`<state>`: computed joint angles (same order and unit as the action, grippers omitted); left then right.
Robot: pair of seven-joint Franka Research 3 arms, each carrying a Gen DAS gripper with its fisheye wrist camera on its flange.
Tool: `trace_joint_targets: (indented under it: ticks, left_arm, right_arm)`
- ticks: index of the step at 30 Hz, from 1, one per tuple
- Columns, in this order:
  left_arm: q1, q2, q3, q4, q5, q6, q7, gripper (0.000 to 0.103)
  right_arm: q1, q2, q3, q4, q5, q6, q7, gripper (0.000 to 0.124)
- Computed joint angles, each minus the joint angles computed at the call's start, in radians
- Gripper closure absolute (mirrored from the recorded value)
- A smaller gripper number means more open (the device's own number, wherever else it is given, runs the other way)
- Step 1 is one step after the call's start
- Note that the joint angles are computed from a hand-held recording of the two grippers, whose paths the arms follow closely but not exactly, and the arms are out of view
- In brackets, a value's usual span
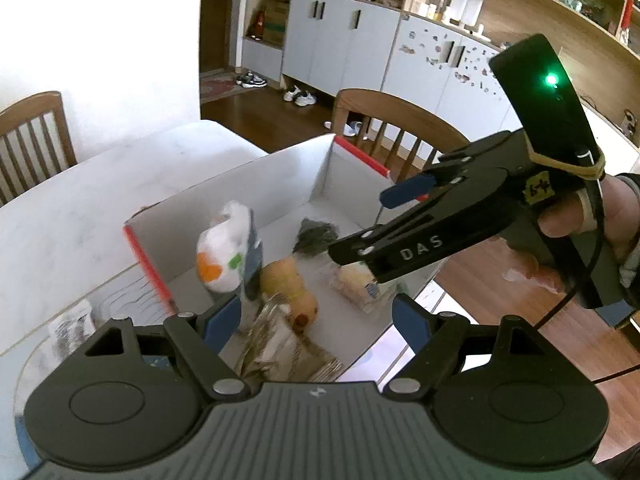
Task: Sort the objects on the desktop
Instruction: 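Withdraw both tools from the shoebox back toward the remaining table items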
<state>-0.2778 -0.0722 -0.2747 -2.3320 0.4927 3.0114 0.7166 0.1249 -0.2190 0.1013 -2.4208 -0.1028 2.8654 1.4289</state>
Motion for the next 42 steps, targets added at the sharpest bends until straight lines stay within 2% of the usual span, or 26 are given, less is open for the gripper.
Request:
trace_joint_targets:
  ticks: [7, 14, 19, 27, 31, 35, 42]
  left_arm:
    - [0.027, -0.108, -0.004, -0.114, 0.011, 0.041, -0.044, 0.021]
    - [0.003, -0.228, 0.032, -0.25, -0.093, 0.084, 0.022, 0.017]
    - [-0.012, -0.323, 0.052, -0.341, -0.141, 0.081, 0.064, 0.016]
    - [-0.062, -0.478, 0.133, -0.491, -0.212, 0.084, 0.154, 0.016]
    - [-0.06, -0.548, 0.151, -0.554, -0.235, 0.072, 0.187, 0.016]
    - [-0.071, -0.609, 0.193, -0.615, -0.257, 0.07, 0.23, 0.016]
    - [-0.079, -0.684, 0.255, -0.694, -0.294, 0.06, 0.314, 0.016]
  right_arm:
    - [0.005, -0.043, 0.036, -0.039, -0.007, 0.014, 0.071, 0.042]
    - [0.018, -0.078, 0.089, -0.065, -0.025, 0.023, 0.151, 0.038]
    - [0.015, -0.077, 0.147, -0.067, -0.082, 0.023, 0.246, 0.037]
    - [0.026, -0.065, 0.22, -0.067, -0.199, 0.035, 0.425, 0.037]
    - [0.029, -0.056, 0.248, -0.065, -0.265, 0.044, 0.516, 0.037]
    - [0.021, -0.045, 0.282, -0.059, -0.354, 0.047, 0.627, 0.037]
    - [0.051, -0.022, 0.294, -0.052, -0.461, 0.05, 0.761, 0.036]
